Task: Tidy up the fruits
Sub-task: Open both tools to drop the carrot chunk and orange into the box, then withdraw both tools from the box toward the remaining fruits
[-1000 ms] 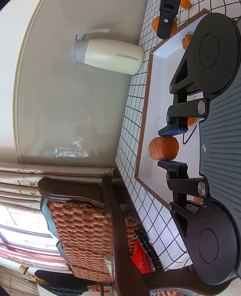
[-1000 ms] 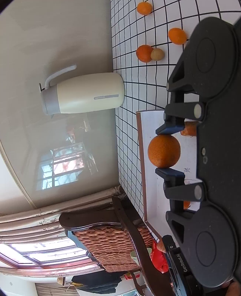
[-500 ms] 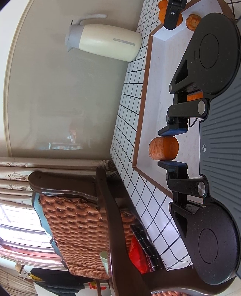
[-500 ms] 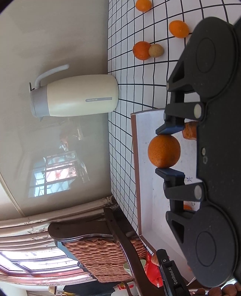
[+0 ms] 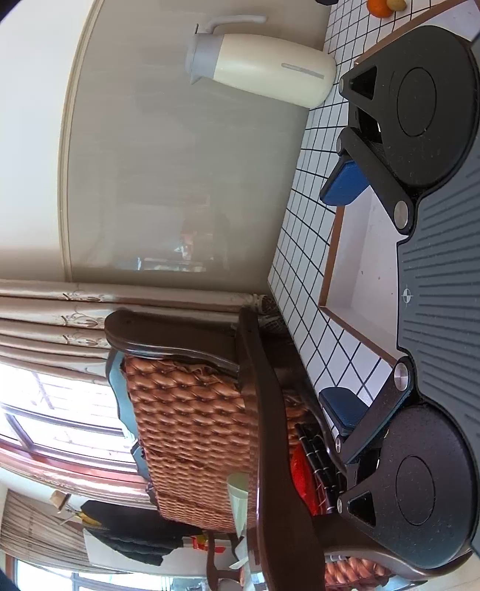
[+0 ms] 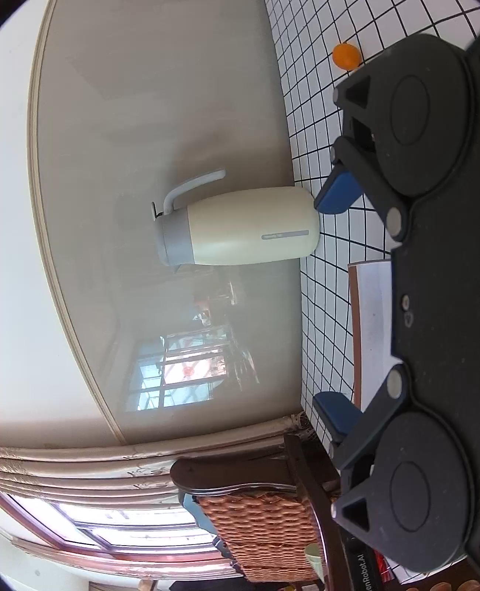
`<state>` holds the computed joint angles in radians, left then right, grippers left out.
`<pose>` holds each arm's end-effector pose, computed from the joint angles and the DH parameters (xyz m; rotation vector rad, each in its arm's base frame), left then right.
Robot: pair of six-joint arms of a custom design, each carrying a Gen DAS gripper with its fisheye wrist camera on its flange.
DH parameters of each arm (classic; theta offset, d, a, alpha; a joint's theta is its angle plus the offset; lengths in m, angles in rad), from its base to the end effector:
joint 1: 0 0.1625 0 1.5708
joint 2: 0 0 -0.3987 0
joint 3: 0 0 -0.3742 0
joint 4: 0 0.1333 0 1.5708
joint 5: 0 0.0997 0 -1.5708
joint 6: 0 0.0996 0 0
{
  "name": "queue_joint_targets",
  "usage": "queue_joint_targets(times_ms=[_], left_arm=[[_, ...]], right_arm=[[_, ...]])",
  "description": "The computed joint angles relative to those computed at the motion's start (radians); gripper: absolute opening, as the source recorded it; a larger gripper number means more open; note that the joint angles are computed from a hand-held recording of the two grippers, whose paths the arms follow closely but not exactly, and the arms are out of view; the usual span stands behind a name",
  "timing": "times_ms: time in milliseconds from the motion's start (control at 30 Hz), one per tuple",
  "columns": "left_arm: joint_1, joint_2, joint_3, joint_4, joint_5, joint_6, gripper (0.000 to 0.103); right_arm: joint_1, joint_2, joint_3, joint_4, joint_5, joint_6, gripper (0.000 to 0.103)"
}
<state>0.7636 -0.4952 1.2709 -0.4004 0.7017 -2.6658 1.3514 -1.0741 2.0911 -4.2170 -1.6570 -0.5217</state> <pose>-0.3184 -0.5947 -0.0264 0.7014 2.0122 -1.5200 0.0173 -0.4957 0.3001 0.1926 -1.8199 1.7781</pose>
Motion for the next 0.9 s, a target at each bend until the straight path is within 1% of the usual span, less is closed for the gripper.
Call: queue_joint_targets(times_ms=[100, 167, 300, 367, 467, 567, 633, 700, 900], left_arm=[[-0.008, -0.002, 0.023, -0.041, -0.004, 0.090, 0.103], [-0.016, -0.004, 0.032, -0.040, -0.013, 0.107, 0.103], [-0.029, -0.010, 0.060, -0.077, -0.018, 0.159, 0.103], [-0.036, -0.012, 0.066, -0.078, -0.024, 0.165, 0.103], [-0.042, -0.012, 0.062, -0.050, -0.017, 0.130, 0.103], [-0.051, 0.004, 0.039, -0.009, -0.032, 0.091, 0.103], [-0.055, 0.015, 0.012, 0.071, -0.015, 0.021, 0.103], [-0.061, 0.026, -0.005, 0.124, 0.002, -0.027, 0.103], [-0.090, 0.068, -0.039, 0.209, 0.059, -0.071, 0.103]], right_arm=[[-0.003, -0.008, 0.001, 0.018, -0.008, 0.008, 0.097], [-0.008, -0.021, 0.009, 0.044, -0.002, 0.024, 0.097], [-0.017, -0.037, 0.027, 0.078, 0.012, 0.042, 0.097], [-0.022, -0.049, 0.039, 0.095, 0.018, 0.044, 0.097], [-0.037, -0.074, 0.062, 0.107, 0.043, 0.051, 0.097], [-0.051, -0.102, 0.083, 0.119, 0.055, 0.057, 0.097], [-0.066, -0.123, 0.099, 0.129, 0.069, 0.065, 0.097], [-0.085, -0.147, 0.116, 0.147, 0.086, 0.080, 0.097], [-0.127, -0.203, 0.155, 0.176, 0.074, 0.087, 0.097]])
